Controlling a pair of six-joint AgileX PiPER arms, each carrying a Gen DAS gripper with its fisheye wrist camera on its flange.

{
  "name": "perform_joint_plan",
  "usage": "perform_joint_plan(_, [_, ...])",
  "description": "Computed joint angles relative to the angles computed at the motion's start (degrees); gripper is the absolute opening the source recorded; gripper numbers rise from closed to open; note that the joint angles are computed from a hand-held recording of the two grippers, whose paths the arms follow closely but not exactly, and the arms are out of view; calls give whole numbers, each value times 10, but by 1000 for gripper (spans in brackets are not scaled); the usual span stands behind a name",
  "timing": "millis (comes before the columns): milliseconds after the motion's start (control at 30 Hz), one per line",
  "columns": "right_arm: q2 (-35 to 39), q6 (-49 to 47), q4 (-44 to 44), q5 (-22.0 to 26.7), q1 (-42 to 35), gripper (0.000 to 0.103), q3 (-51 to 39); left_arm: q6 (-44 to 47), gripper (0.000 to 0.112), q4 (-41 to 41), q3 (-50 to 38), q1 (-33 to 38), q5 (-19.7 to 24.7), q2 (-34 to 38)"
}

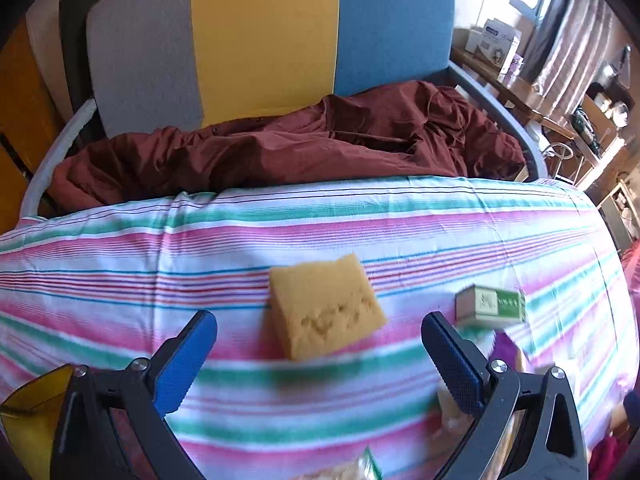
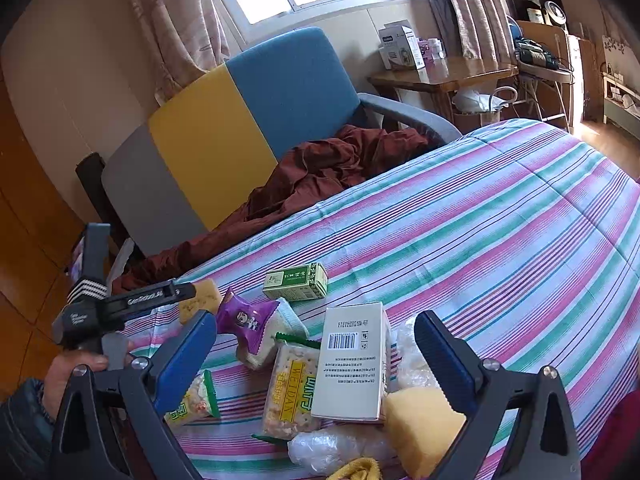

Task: Organize objects
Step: 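Reach the left gripper to the yellow sponge and grasp it, then carry the sponge into the gold tray with the left gripper and release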

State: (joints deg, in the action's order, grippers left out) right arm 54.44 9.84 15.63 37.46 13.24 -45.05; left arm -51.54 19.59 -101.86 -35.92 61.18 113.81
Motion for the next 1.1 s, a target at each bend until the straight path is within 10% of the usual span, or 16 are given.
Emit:
perform_joint_plan(233, [5,-12,10,2,-9,101,0,29,101,-37,-83,32,30,86])
perform_joint_plan(367, [11,-17,13,7,-13,101,-2,31,67,-58,-22,33,-26,63])
perform_joint_plan(733, [33,-14,-31,13,60,101,-12,-60,63,25,213,-45,-97,-174])
perform_joint_plan(1100, [91,10,-164,38,305,99,-38,-282,64,169,451,-232,32,-483])
